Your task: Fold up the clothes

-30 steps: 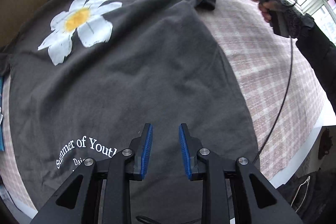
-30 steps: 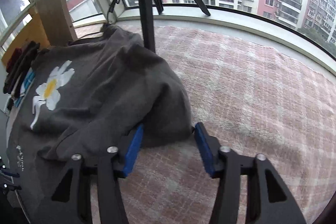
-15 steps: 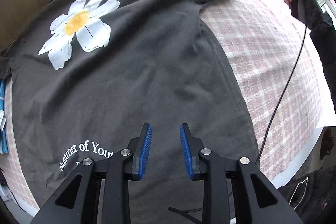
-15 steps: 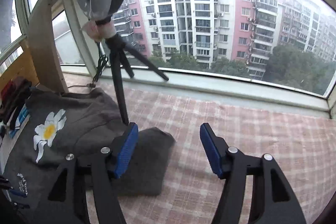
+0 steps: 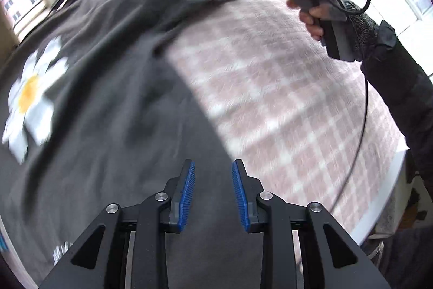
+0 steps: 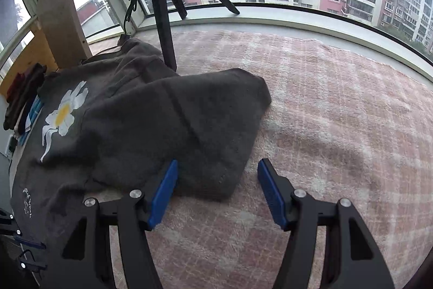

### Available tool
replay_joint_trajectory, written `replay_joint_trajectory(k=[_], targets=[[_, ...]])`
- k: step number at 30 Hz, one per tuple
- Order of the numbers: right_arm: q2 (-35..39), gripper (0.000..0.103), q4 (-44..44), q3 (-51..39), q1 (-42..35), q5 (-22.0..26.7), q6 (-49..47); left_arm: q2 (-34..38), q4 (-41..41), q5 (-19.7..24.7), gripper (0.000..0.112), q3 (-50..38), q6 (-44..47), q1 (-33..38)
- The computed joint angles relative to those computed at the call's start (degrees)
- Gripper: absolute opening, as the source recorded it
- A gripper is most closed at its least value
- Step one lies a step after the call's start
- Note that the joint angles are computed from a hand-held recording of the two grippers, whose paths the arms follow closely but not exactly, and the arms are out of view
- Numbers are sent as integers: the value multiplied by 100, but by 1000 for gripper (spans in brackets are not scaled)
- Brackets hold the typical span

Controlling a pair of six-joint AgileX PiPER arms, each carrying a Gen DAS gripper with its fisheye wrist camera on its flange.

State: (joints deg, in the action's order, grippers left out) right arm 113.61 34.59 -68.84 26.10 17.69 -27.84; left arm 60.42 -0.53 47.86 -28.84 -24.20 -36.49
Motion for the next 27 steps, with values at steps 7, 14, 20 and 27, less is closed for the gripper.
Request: replay_joint_trajectory(k=[7,14,20,27], targets=[[179,9,2040,-530,-913,2277,-1109,701,337,-529,3,-30,-75,-94],[-502,17,2845,-376,-1778,2738,-835,136,-811,-146,2,-109,1435,478],[-463,22,1431,-521,-1405,2170,-53,749,-389,-324,14,-794,1537,669],[552,23,1361,-1466,-1436,2215,-39,2601,-392,-1398,14,-2083,2147,687]])
